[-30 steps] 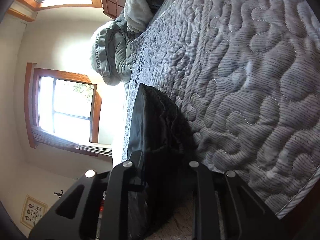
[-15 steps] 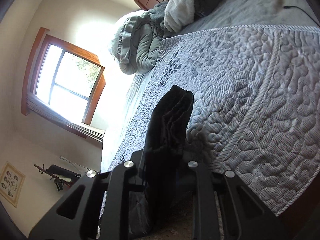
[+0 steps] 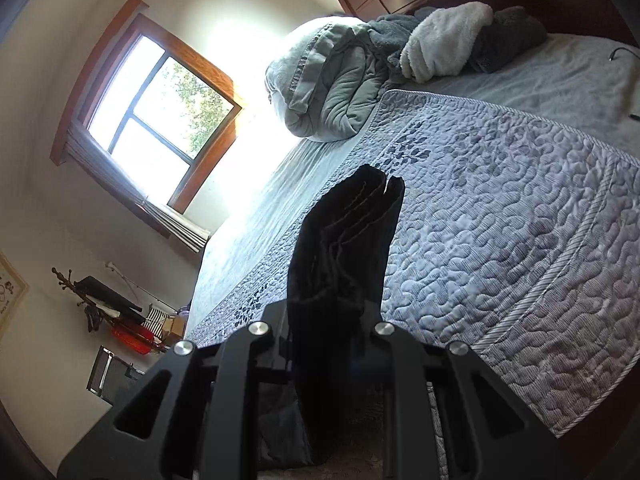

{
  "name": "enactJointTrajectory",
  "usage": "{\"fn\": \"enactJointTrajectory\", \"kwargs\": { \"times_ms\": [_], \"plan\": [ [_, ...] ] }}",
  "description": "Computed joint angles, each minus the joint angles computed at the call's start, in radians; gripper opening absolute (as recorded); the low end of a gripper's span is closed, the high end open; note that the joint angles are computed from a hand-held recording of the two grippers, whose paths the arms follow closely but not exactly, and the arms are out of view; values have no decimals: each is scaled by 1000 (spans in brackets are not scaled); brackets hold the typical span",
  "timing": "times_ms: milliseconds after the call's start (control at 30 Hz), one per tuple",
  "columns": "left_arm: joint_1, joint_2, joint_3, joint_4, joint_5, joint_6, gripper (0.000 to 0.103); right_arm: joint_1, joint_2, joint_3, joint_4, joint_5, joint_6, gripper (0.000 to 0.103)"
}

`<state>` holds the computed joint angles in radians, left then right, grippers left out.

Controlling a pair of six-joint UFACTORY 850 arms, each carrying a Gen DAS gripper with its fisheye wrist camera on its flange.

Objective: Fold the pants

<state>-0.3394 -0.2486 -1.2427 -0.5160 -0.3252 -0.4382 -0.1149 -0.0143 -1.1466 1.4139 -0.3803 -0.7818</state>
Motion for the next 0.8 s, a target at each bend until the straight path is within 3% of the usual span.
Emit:
{"fn": "enactJointTrajectory", "kwargs": {
  "times_ms": [400,800],
  "plan": [
    [11,13,23,-144,14,126,95,105,-13,-114,-443,49,325,17],
    [13,14,27,-188,17,170,95,195,-26,-185,-919,66,734,16]
  ]
}}
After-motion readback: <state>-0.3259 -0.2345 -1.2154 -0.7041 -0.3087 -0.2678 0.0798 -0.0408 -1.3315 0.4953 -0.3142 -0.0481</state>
